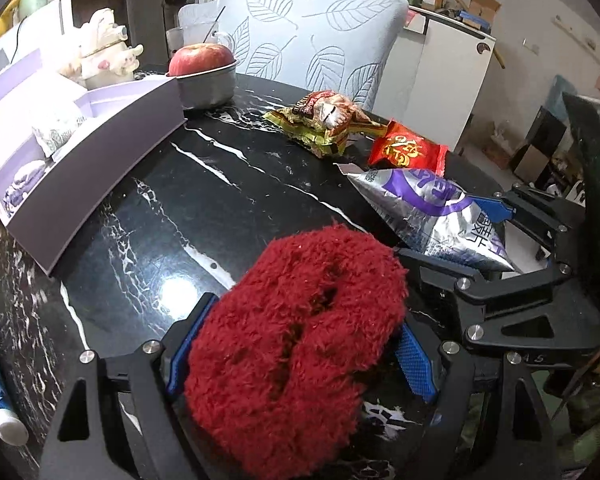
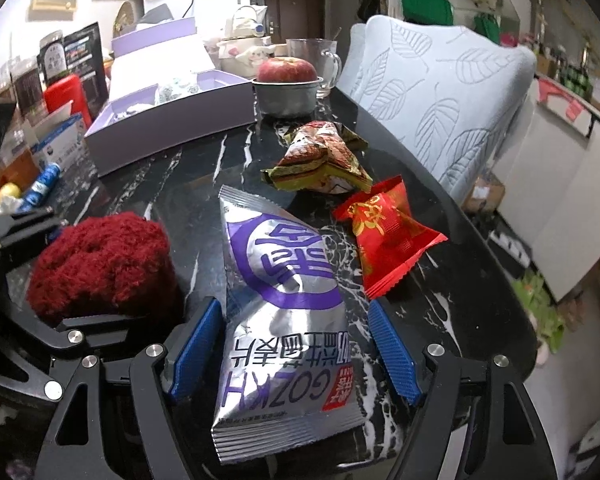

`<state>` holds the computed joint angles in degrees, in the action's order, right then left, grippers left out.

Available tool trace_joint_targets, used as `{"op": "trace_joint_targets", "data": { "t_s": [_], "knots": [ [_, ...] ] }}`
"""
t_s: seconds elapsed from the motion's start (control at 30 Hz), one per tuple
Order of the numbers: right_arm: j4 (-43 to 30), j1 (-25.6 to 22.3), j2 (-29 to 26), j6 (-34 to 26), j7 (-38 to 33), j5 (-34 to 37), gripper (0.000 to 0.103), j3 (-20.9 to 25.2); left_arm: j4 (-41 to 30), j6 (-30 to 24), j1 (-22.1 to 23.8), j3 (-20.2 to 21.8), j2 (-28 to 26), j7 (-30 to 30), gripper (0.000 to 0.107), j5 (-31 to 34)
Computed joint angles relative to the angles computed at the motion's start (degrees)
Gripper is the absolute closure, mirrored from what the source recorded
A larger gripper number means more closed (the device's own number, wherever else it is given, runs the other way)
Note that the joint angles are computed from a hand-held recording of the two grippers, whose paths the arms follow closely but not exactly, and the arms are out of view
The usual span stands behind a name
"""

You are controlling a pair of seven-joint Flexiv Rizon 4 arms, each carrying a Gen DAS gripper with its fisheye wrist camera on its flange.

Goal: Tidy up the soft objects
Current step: 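Close left tool on red fuzzy item while right tool closes on GOZKH snack bag, then lift red fuzzy item with left tool while right tool lifts snack bag toward box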

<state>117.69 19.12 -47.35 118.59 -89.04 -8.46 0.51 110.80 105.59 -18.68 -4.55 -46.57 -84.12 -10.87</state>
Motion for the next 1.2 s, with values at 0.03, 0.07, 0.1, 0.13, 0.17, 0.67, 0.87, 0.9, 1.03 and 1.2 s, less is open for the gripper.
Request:
{"op": "trace_joint_targets", "data": {
  "t_s": [0.03,0.07,0.1,0.13,0.17,0.67,0.87,0.9,1.03,1.2],
  "knots": [
    [-0.02,-0.33,-0.09,0.40,0.16,-0.01,0.035,0.33,0.00,0.18,-0.31,0.32,-0.03,-0.11,0.024,-0.13],
    [-0.09,0.05,-0.19,0.78,0.16,0.52,0.043,-0.05,0.10,0.70,-0.38,0.36,-0.13,-0.41,0.025,-0.24],
    [-0.15,-0.04,-0.23,0.99,0.27,0.63,0.048,0.02,0.27,1.41,-0.39,0.36,-0.23,-0.83,0.030,-0.42],
    [-0.32,0.22,-0.34,1.18,0.45,1.18,0.054,-0.28,0.42,1.83,-1.07,1.06,-0.21,-1.11,0.034,-0.83],
    [-0.42,-0.43,-0.37,1.15,0.73,0.77,0.054,0.28,0.48,2.08,-2.58,2.66,-0.17,-1.31,0.044,-1.69],
    [1.61,-6.69,0.28,2.16,4.03,-5.35,0.056,4.39,2.81,4.48,6.47,-6.80,-0.06,-4.11,0.065,3.77],
    [2.17,-7.81,0.51,2.02,5.01,-7.32,0.056,5.40,4.13,5.40,6.47,-6.43,0.70,-5.61,0.065,4.13],
    [2.31,-8.11,0.52,2.07,5.14,-7.84,0.056,5.73,4.46,5.70,6.45,-6.27,0.91,-5.88,0.065,4.17],
    [2.76,-9.12,0.48,2.24,5.63,-10.05,0.056,6.98,5.60,6.47,6.07,-5.43,1.66,-6.64,0.065,4.15],
    [3.56,-9.79,0.60,3.01,6.25,-12.18,0.056,8.16,8.05,8.76,5.70,-4.53,2.75,-8.38,0.065,3.85]
  ]
}}
